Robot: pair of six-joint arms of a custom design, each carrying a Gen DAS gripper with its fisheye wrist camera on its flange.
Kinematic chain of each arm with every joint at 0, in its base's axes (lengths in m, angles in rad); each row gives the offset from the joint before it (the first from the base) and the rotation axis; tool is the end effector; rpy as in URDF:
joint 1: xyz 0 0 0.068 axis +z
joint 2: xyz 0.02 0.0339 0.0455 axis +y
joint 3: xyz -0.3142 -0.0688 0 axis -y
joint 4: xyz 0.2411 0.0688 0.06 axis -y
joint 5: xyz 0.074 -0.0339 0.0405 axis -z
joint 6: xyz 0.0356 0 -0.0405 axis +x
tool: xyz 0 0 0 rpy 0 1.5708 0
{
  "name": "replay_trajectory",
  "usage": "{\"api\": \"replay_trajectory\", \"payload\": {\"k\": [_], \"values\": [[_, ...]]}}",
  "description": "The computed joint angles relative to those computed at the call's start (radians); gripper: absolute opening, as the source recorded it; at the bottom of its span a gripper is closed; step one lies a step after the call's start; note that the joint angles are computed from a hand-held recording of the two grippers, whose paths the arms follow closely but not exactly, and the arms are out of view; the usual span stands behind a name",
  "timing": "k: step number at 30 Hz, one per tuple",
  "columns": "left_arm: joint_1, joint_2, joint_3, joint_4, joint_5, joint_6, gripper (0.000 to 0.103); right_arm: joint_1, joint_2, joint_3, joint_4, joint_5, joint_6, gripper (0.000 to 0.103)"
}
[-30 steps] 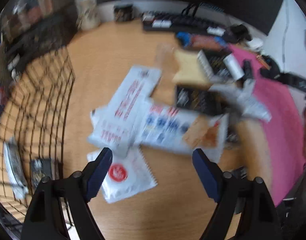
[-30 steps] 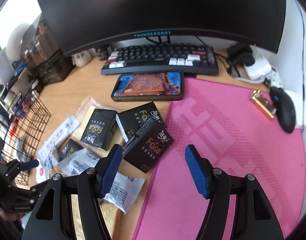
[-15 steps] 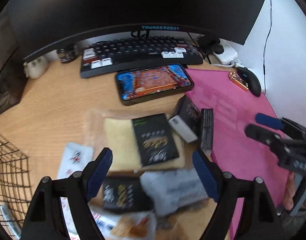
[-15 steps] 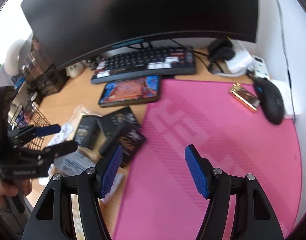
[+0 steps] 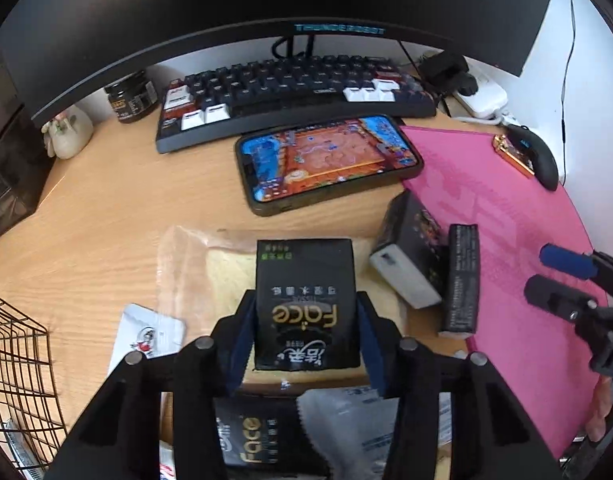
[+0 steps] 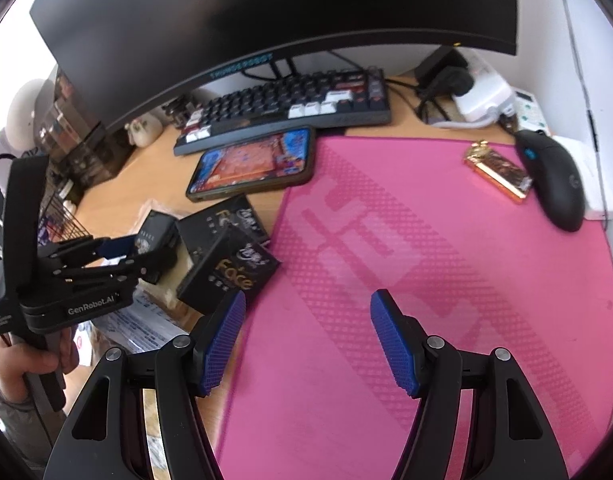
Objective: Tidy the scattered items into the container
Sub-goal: 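Grasp black Face tissue pack with left tool while right tool grasps another Face pack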
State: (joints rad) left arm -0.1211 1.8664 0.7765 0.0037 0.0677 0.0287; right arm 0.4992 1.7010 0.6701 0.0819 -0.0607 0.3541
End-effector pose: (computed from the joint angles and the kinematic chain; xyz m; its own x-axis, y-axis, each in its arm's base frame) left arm 0.3246 -0.0419 0.1312 -0.8737 0.1352 -0.4674 0.1770 0.9831 -0.0465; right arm 0.2624 0.1455 0.1600 -0.8458 -0.0670 -0.5293 -0.2298 0.9410 0.2482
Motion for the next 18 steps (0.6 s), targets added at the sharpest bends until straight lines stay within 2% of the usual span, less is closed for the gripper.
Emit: {"api": "replay_trajectory", "payload": {"k": [6,12,14,15,16,18], "values": [[0.064,-0.042,-0.028,-0.012,0.029,0.033,0.052,0.073,0.1,0.076,0.045,-0.052,0.093,0.066],[0.135,-0.085,-0.066,-0.008,0.065,0.077,0.052,0.11,0.205,0.157,0.036,-0.037,0.158,0.066],[0.152,-0.087,-0.07,-0.012,0.077,0.088,0.052,0.116,0.216,0.135,0.101,-0.024,0.169,0.063],[0.159,-0.088,-0.074,-0.01,0.082,0.092,0.052,0.117,0.215,0.134,0.102,-0.016,0.164,0.045],[0.164,-0.09,-0.076,-0.011,0.084,0.096,0.052,0.119,0.215,0.143,0.078,-0.015,0.154,0.033],[0.17,-0.098,-0.083,-0.009,0.093,0.099,0.052,0.125,0.2,0.145,0.056,-0.002,0.146,0.021]]}}
